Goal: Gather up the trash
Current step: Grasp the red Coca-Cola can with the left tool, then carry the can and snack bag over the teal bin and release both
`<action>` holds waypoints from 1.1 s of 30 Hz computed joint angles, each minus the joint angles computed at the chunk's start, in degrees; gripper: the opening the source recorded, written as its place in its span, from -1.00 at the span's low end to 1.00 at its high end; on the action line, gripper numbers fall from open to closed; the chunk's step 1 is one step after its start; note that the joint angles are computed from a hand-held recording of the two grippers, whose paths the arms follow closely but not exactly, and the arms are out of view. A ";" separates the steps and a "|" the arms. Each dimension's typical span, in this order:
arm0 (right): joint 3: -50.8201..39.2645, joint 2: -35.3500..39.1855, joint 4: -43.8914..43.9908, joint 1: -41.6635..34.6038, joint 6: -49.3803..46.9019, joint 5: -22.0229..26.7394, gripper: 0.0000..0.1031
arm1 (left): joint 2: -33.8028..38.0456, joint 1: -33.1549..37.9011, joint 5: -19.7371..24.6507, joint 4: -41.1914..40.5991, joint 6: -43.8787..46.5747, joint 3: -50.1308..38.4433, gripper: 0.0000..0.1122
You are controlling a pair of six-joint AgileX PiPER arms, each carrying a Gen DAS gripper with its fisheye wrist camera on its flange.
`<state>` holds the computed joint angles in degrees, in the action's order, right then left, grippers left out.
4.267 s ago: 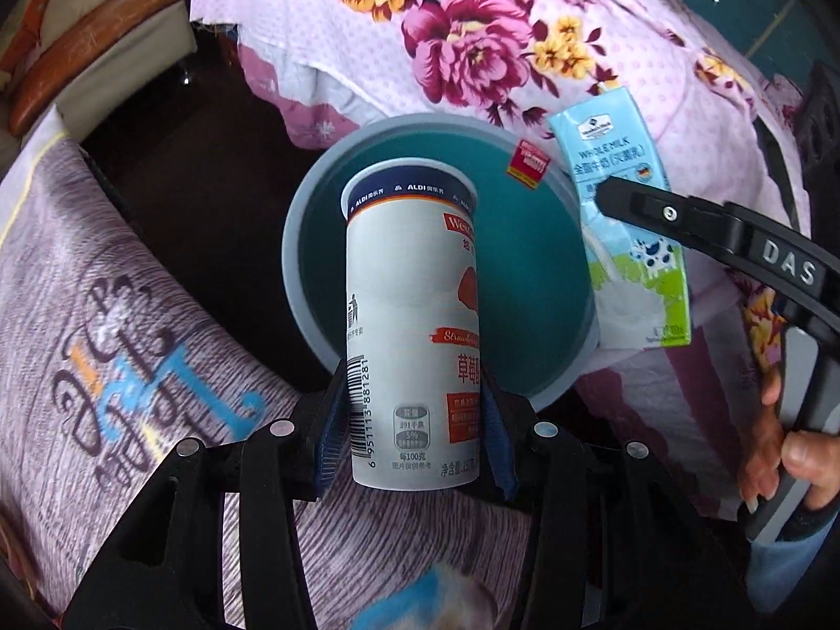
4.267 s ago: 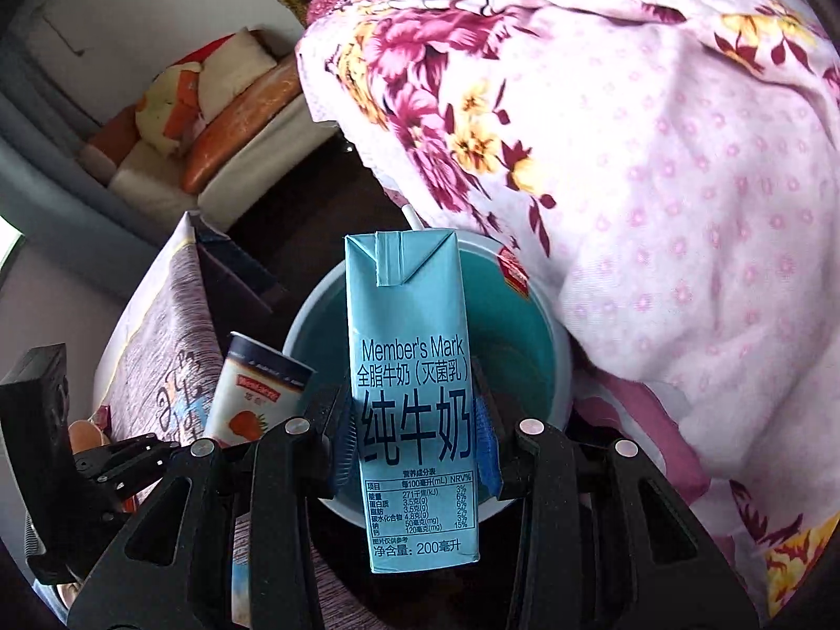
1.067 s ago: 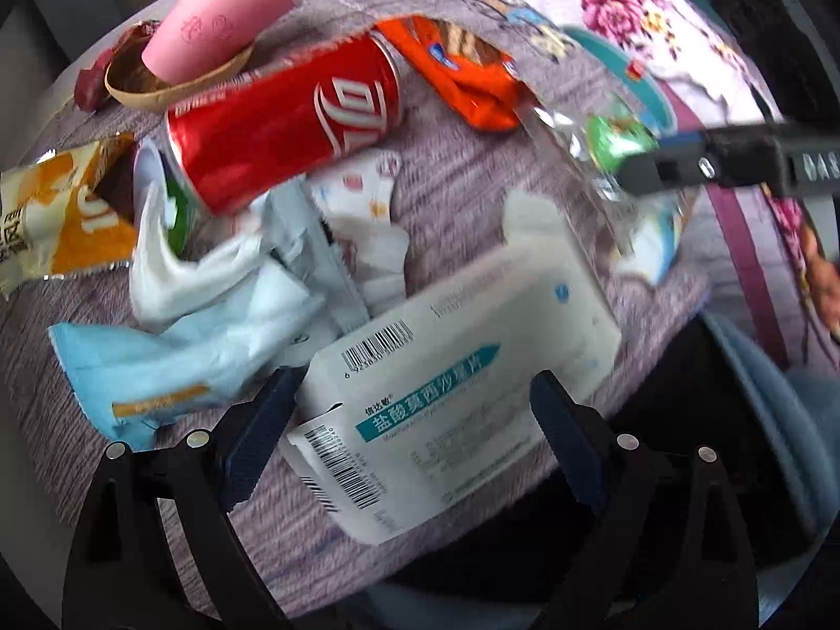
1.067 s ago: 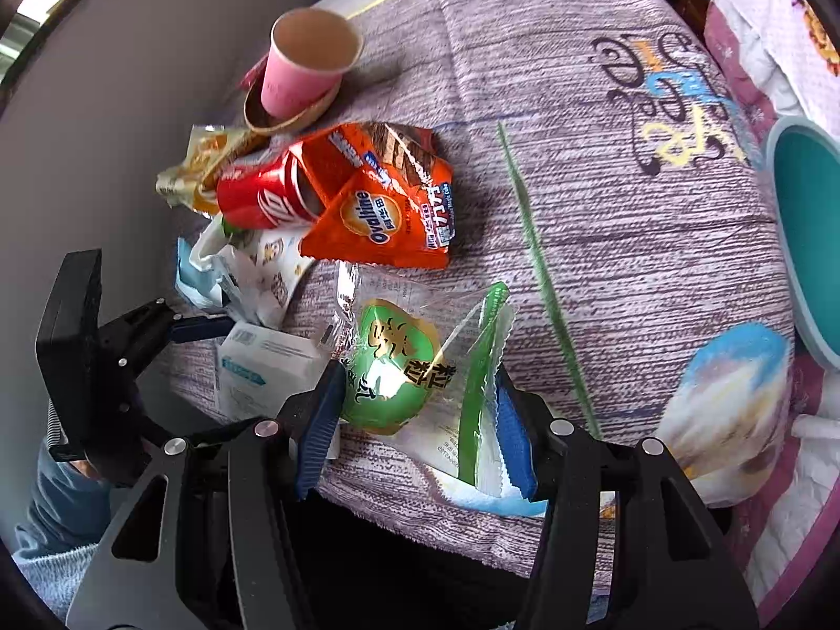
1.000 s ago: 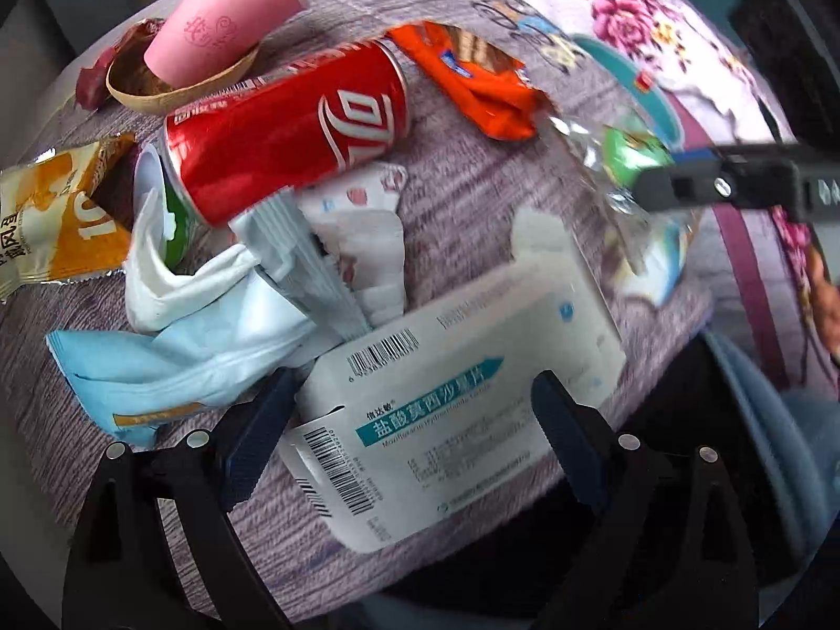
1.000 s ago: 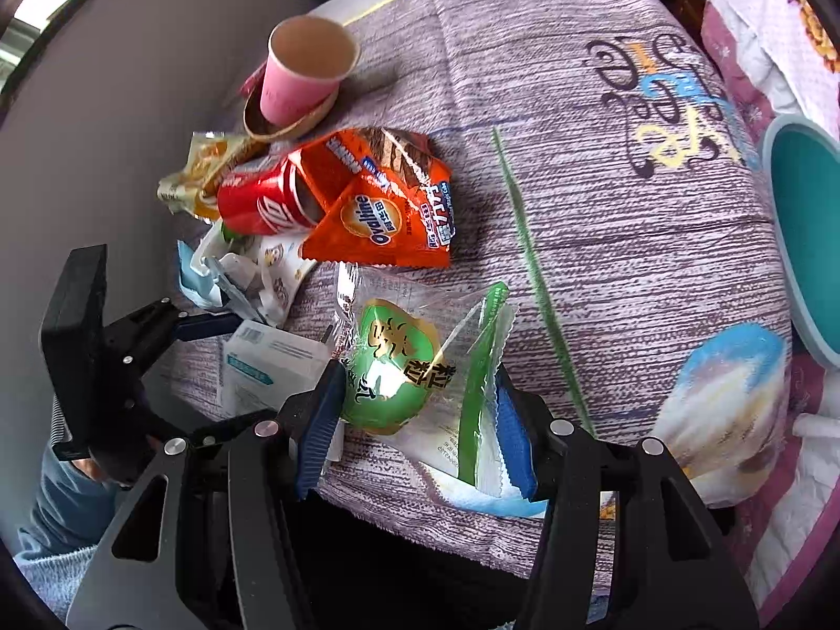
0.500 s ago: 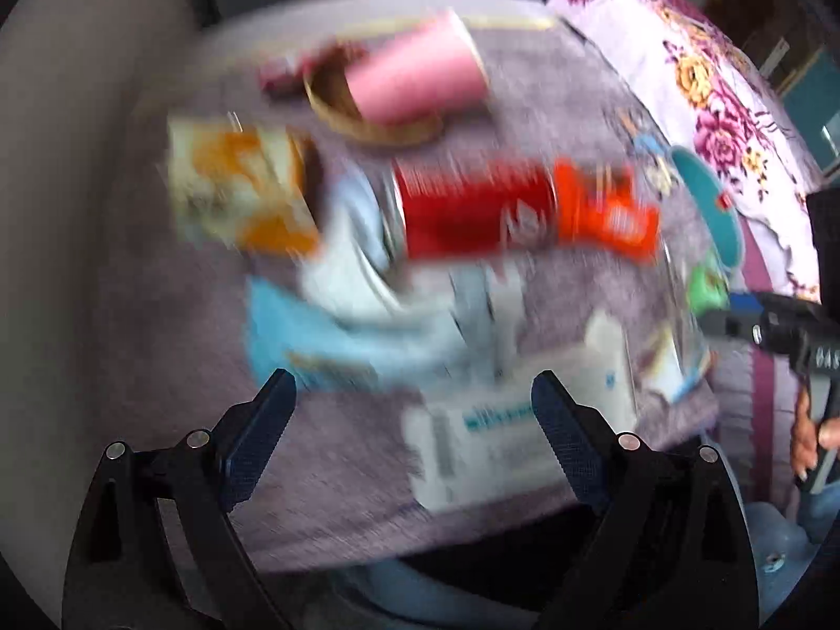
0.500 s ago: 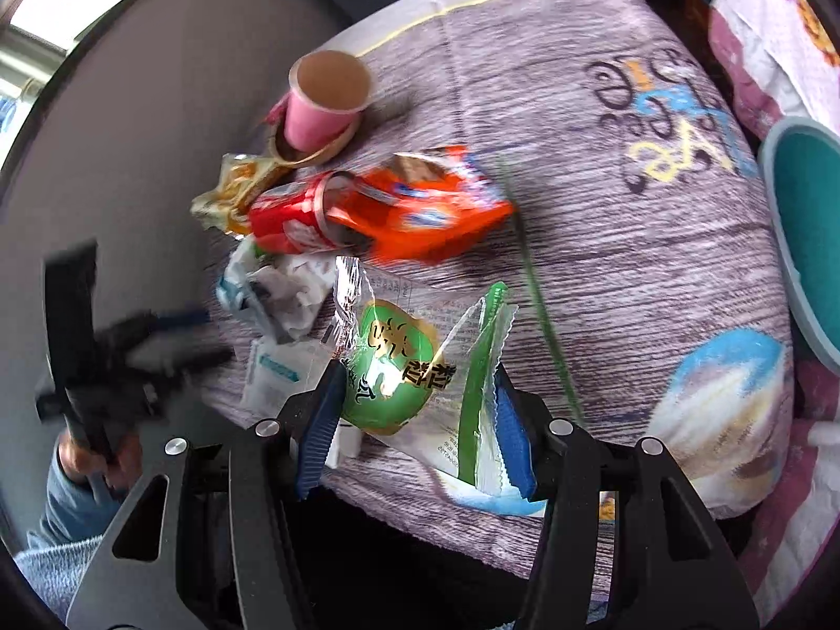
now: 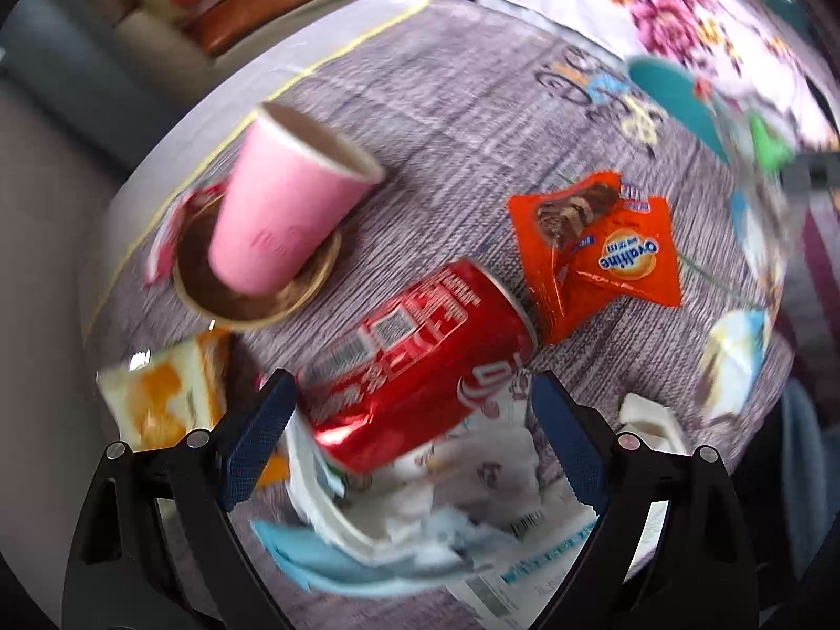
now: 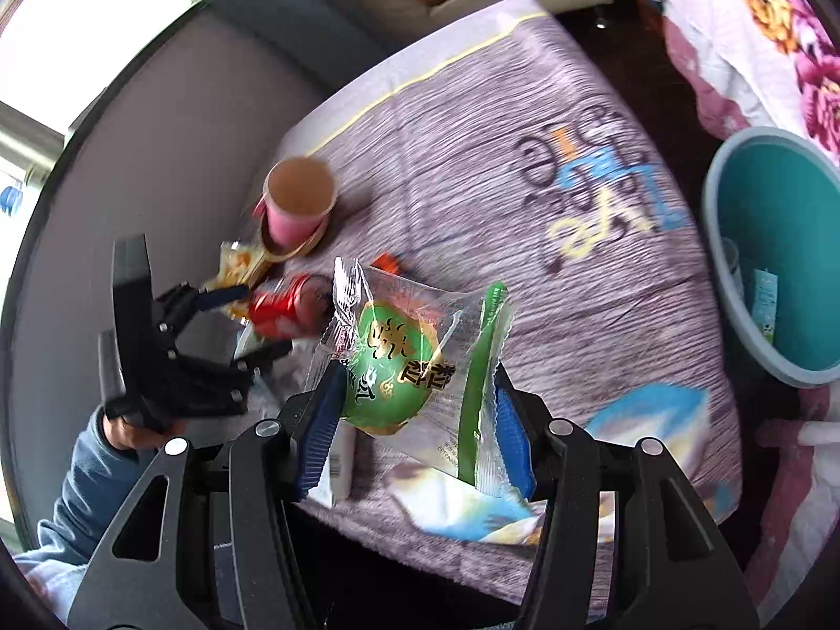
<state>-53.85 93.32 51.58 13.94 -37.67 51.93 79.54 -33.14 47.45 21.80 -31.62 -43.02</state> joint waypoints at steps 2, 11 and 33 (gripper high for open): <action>-1.73 1.46 -0.23 -0.84 0.89 0.27 0.00 | 2.45 -1.51 -0.28 4.04 -0.68 0.05 0.64; -5.94 6.62 -0.10 -2.76 1.33 0.39 0.01 | 4.53 2.32 -7.20 -4.14 7.56 1.86 0.04; -6.38 11.51 3.97 -7.82 -2.77 -0.22 0.01 | 4.09 4.70 -11.26 -8.86 -1.55 0.41 0.08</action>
<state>-60.23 104.83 55.55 6.12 -40.45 51.71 83.62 -28.44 36.20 12.94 -33.17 -42.61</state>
